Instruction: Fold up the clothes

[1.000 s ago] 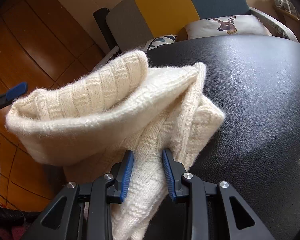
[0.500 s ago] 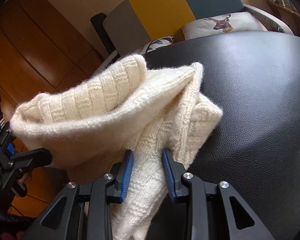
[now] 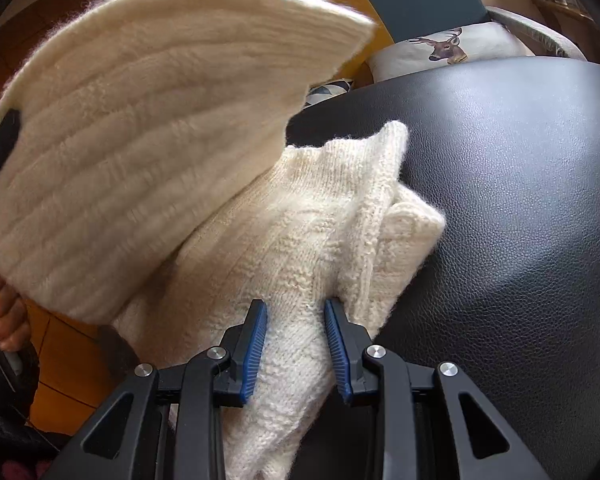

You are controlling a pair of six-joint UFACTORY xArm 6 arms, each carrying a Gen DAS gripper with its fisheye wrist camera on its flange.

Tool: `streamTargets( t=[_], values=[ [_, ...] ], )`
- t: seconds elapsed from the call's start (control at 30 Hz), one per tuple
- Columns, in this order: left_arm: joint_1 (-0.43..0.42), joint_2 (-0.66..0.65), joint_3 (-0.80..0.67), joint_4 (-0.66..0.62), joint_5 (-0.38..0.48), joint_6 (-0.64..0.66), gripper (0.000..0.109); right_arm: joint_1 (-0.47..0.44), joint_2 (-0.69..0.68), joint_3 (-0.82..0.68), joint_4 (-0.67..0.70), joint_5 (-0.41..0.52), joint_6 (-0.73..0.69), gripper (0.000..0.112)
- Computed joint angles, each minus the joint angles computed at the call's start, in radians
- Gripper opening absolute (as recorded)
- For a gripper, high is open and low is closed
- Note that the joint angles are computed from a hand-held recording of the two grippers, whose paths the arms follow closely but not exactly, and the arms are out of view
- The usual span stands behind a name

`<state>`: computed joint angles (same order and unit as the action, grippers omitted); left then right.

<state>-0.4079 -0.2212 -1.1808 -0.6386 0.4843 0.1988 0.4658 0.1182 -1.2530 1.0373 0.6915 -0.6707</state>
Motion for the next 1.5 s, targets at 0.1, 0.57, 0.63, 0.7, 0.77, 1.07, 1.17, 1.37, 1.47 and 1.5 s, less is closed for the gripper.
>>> streamTargets(
  t=[0.1,0.57,0.63,0.7,0.77,1.07,1.17,1.37,1.47,1.5],
  values=[
    [-0.038,0.067,-0.025,0.124,0.047,-0.054,0.017,0.003,-0.005,0.006,-0.007,-0.001,0.006,0.031],
    [-0.053,-0.044,0.096,-0.240,0.099,0.134,0.079,-0.173,-0.096,0.054,-0.092,0.212,0.096,0.032],
    [-0.025,-0.083,0.109,-0.341,0.109,0.181,0.080,-0.221,-0.143,0.101,-0.090,0.229,0.122,0.033],
    [0.006,-0.120,0.136,-0.327,0.061,0.143,0.083,-0.284,-0.187,0.140,0.025,0.264,0.112,0.033],
    [0.035,-0.154,0.178,-0.233,-0.009,0.058,0.083,-0.335,-0.186,0.134,0.146,0.308,0.133,0.037],
    [0.033,-0.214,0.335,0.029,-0.061,-0.072,0.083,-0.208,0.108,-0.187,0.307,0.309,0.391,0.046],
    [0.013,-0.223,0.367,0.004,-0.072,-0.034,0.083,-0.205,0.131,-0.201,0.280,0.289,0.502,0.046],
    [0.020,-0.229,0.389,-0.091,-0.062,0.044,0.083,-0.195,0.120,-0.175,0.278,0.232,0.568,0.046],
    [0.019,-0.233,0.390,-0.109,-0.060,0.074,0.083,-0.189,0.156,-0.221,0.348,0.275,0.536,0.046],
    [0.016,-0.233,0.389,-0.093,-0.058,0.075,0.083,-0.184,0.170,-0.244,0.354,0.282,0.534,0.046]
  ],
)
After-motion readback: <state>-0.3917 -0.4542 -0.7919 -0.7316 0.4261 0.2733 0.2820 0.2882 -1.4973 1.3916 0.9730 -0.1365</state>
